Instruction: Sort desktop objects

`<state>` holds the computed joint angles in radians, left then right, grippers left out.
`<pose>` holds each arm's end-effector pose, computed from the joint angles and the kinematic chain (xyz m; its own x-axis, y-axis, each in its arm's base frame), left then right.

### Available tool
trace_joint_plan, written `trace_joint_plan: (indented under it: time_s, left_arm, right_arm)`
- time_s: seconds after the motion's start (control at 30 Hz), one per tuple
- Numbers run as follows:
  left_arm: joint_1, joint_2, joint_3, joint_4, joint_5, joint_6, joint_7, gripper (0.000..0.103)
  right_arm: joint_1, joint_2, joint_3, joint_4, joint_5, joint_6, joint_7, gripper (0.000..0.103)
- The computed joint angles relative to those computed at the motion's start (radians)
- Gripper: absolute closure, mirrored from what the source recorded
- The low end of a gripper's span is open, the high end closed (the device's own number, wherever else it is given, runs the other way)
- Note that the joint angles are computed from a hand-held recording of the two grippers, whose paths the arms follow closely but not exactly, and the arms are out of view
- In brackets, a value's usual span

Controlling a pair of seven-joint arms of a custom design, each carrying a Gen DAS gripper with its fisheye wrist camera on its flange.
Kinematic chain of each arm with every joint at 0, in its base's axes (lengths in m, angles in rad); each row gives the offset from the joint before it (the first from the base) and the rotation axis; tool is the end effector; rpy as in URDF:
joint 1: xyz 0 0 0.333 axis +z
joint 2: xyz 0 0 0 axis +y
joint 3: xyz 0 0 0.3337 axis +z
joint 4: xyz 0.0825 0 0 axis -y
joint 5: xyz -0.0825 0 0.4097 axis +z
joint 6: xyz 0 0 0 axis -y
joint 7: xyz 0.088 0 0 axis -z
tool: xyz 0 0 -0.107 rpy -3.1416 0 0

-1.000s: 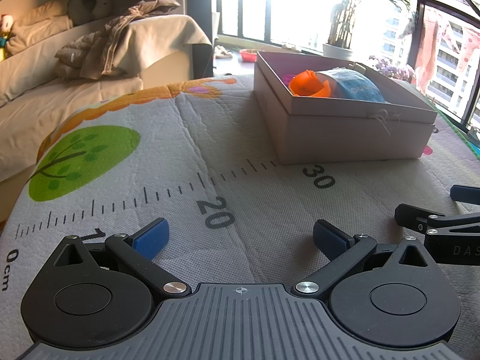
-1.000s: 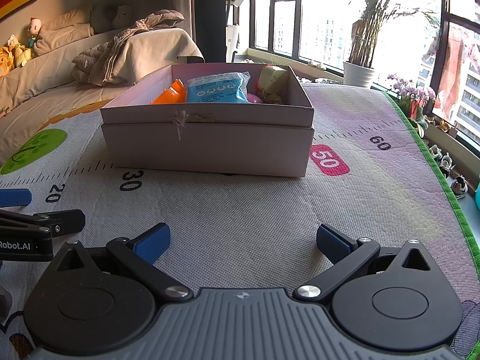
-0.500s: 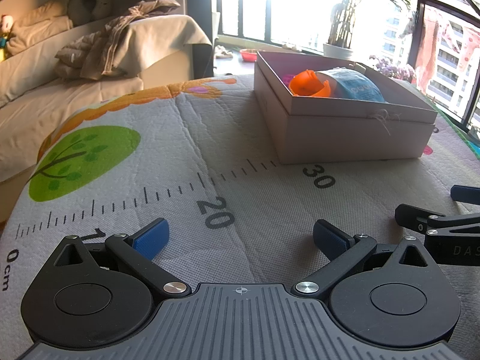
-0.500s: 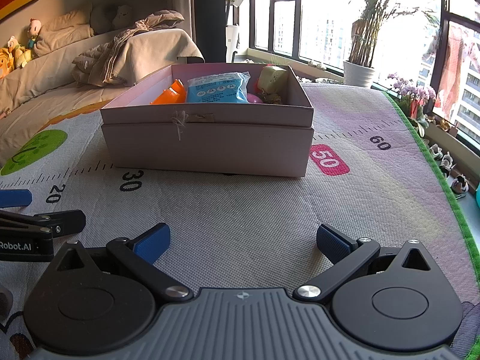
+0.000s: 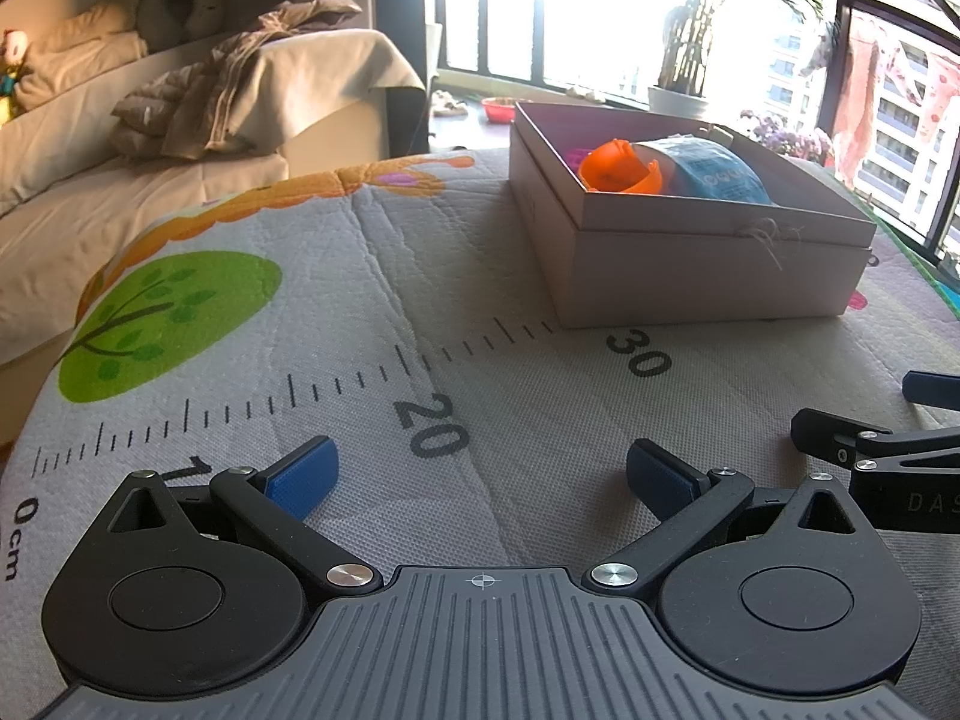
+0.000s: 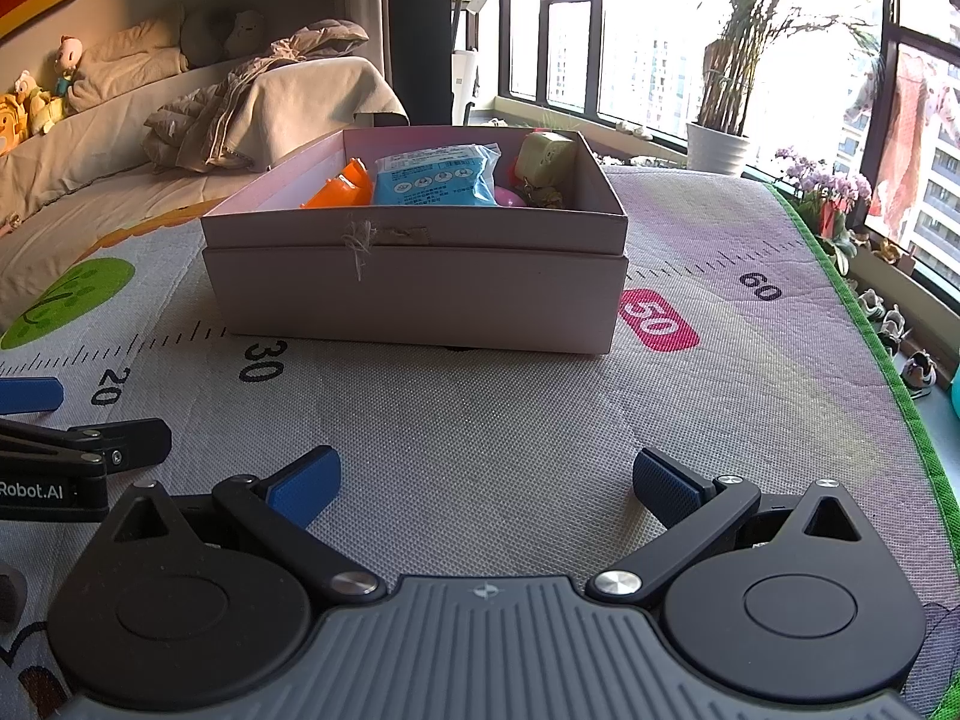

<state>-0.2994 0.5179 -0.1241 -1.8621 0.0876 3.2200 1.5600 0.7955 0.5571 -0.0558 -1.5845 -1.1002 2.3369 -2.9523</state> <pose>0.6556 -0.2916 0.3393 -0.4469 -0.8945 0.0087 -0.5965 0.2908 -0.7481 0.5576 0.4982 0.3411 -0.2701 -0.9628 -0.0037 -0.6059 0.1730 -0.7765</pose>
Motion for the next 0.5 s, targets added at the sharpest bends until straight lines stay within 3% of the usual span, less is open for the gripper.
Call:
trace_joint_plan:
  time_s: [0.5]
  left_arm:
    - [-0.010,-0.006,0.012,-0.003,0.008,-0.006,-0.005,0.000]
  right_arm:
    - [0.000,-0.001,0.000,-0.001,0.000,0.001,0.000,0.000]
